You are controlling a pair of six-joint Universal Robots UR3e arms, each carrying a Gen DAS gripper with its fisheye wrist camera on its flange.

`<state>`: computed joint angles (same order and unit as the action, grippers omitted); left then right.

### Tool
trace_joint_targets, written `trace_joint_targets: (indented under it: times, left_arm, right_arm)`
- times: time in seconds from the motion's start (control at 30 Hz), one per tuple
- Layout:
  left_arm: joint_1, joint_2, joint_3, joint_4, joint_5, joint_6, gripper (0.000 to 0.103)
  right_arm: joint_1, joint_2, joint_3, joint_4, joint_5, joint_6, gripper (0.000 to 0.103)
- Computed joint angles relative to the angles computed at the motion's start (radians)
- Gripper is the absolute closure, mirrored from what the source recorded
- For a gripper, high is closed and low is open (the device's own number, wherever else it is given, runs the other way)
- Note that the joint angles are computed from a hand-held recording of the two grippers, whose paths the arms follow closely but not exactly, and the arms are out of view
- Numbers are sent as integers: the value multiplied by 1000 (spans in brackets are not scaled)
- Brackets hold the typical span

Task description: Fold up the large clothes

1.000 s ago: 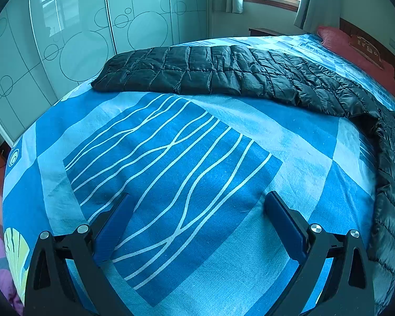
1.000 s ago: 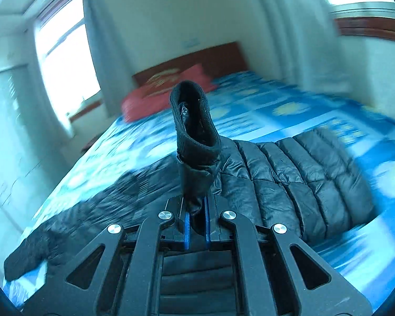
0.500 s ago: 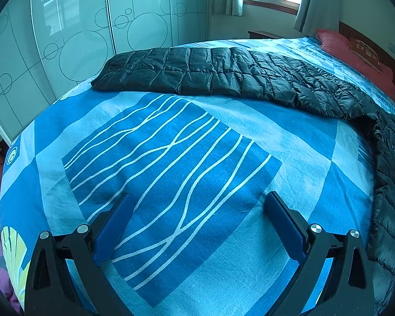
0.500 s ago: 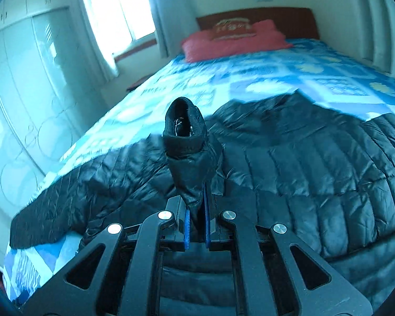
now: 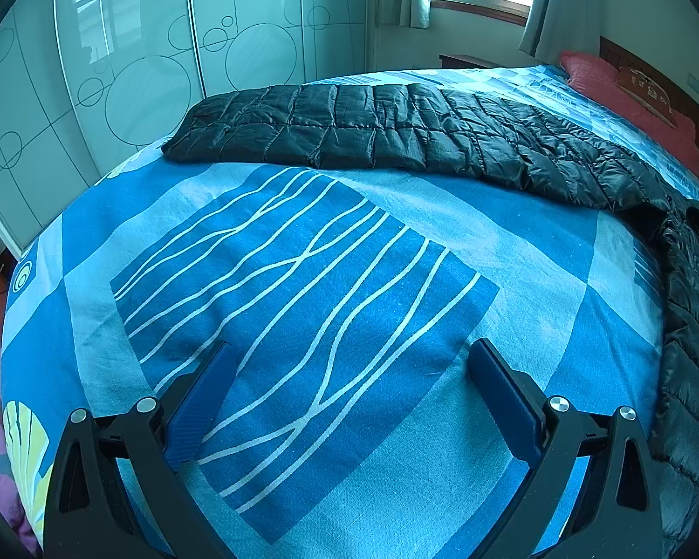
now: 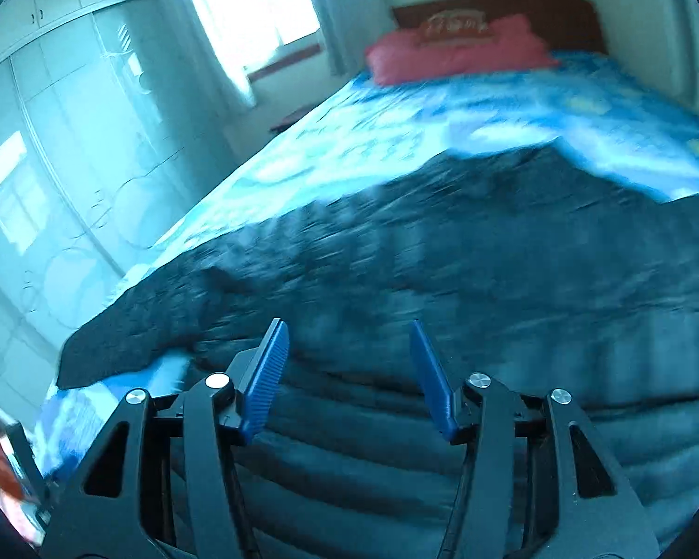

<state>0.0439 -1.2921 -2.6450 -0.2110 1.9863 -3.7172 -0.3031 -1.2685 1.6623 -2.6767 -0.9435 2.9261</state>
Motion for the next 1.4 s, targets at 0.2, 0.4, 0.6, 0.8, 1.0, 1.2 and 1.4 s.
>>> trace_joint_targets:
  times: [0.2,0.4,0.6,0.8,1.0,1.2,1.4]
  left_arm:
    - [-4,-8,9,-7,7,-2,4]
    - [-5,-11,13,-9,9,-2,4]
    - [-10,-17,22,-19,12,-6,4]
    - [-12,-18,22,-19,15,-8,4]
    - [-11,-17,19,-15,14,-7,4]
    - [-12,-20,20,-15,16,-8,4]
    - [-13,-20,21,-15,16,-8,4]
  right_arm:
    - [-309,64,-85,25,-75,5,83]
    - [-385,264,-245,144,-165,-34,93]
    - [-402,265,-297,177,-104,-56,93]
    - [-341,452,-614,240,-146,-16,93]
    - [-302,599,-840,406,-233,-30,93]
    - [-269,466,-607,207,-213,-69,73]
    - [-185,529,-653,213,-343,-78,70]
